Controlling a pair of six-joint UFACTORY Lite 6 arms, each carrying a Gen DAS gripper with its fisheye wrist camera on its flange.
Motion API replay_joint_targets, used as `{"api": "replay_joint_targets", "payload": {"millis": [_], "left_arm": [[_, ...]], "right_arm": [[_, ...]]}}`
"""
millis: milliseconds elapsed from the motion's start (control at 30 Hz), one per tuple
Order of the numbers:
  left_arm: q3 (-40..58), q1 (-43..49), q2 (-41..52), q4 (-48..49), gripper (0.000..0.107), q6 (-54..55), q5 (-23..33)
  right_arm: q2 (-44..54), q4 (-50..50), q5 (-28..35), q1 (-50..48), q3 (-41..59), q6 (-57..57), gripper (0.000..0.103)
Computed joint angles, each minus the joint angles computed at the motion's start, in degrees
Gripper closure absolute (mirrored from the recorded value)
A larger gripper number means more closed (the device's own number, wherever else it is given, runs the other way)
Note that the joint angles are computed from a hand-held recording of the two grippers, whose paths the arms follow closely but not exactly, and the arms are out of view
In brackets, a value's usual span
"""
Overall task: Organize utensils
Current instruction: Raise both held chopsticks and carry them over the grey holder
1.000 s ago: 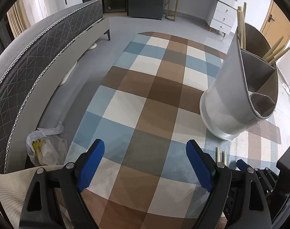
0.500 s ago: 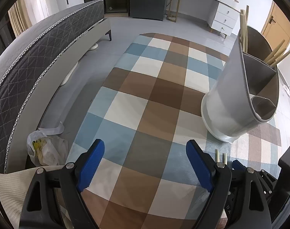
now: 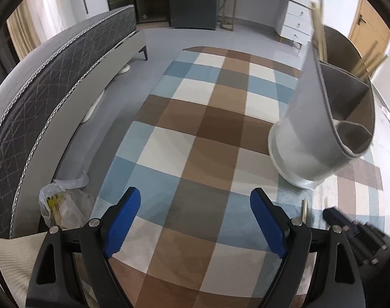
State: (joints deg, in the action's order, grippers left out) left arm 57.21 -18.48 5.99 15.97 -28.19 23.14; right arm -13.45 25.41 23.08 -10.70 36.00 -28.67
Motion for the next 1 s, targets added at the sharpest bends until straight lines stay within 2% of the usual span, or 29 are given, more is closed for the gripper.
{"api": "replay_joint_targets", "payload": {"millis": [100, 167, 300, 367, 500, 567, 667, 833, 1000], "left_arm": [[-0.37, -1.06, -0.33, -2.12, 0.023, 2.55, -0.29], [-0.62, -1.5, -0.42, -6.22, 0.023, 6.68, -0.62], [-1.22, -4.07, -0.31, -8.3, 0.023, 9.36, -0.76], [-1.28, -4.67, -0.02, -15.79, 0.023, 16.88, -0.26], [-2.08, -6.19, -0.43, -21.86, 0.023, 21.98, 0.0], [-1.46, -6.44, 0.61, -29.02, 0.023, 28.87, 1.14], [-1.59, -7.78, 0.87, -32.09, 0.023, 32.67, 1.83], [-0.11, -10.36, 1.84, -30.24, 0.023, 30.8, 3.3], [2.28, -14.33, 3.5, -21.33, 0.023, 21.18, 3.13]], "right_arm": [[-3.63, 6.2, 3.87, -5.92, -0.18, -6.19, 0.098], [-6.27, 11.37, 8.0, -11.39, -0.18, -11.36, 0.098], [-8.33, 18.5, 16.29, -21.31, 1.33, -18.41, 0.098], [-8.57, 21.56, 21.53, -27.03, 2.32, -22.01, 0.098], [-7.81, 24.81, 27.19, -34.31, 3.56, -25.35, 0.098], [-7.24, 25.68, 28.98, -37.09, 4.15, -26.18, 0.098], [-8.2, 26.59, 31.86, -41.13, 5.05, -27.88, 0.098], [-7.31, 28.77, 35.72, -46.56, 6.85, -29.63, 0.098], [-6.43, 29.03, 36.61, -48.64, 7.52, -29.57, 0.098]]}}
